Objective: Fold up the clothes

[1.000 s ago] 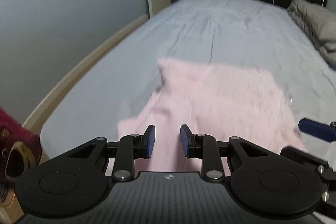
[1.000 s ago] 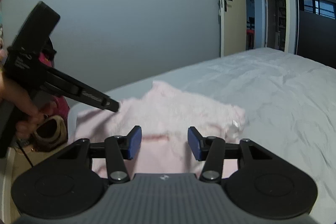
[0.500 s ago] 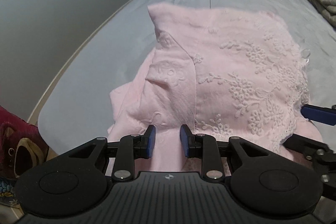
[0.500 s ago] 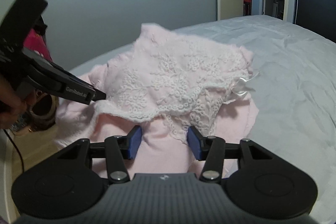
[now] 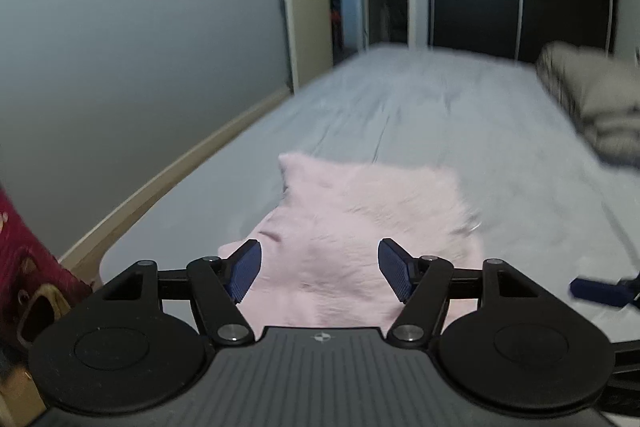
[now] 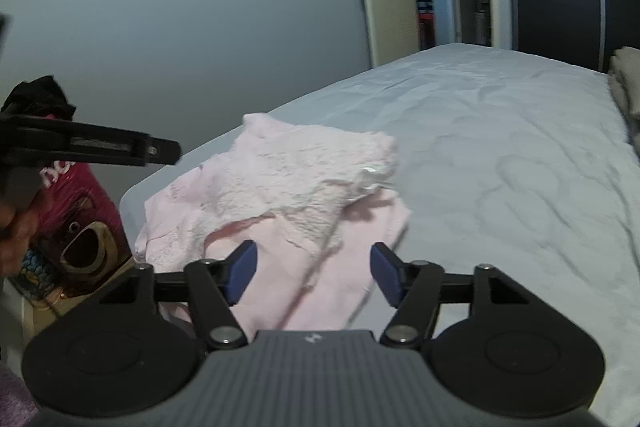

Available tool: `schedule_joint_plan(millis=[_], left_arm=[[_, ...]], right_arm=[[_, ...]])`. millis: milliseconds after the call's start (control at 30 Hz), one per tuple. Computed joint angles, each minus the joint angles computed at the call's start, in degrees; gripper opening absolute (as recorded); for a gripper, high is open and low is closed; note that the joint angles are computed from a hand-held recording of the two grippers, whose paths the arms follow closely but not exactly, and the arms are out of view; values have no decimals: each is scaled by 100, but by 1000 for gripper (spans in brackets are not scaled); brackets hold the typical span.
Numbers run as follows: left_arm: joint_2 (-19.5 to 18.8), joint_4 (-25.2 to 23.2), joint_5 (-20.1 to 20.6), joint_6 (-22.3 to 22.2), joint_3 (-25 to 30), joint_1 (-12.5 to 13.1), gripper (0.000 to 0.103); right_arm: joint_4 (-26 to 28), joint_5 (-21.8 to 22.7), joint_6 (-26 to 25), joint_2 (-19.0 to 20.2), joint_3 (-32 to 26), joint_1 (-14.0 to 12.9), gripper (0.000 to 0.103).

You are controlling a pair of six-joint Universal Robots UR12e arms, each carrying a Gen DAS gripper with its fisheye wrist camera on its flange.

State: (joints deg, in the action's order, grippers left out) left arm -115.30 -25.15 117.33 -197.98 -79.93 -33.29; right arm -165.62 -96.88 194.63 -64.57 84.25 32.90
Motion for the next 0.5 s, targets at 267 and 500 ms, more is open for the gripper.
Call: schedule_joint_plan(millis=[267,500], left_arm=[[49,-317,357,-716,-11,-339,75],[67,-607,522,-1179,-48,-512,76]], right_arm=[[-91,-338,-249,-390,413,30,73],[-148,-499,-100,-569,646,10,75]])
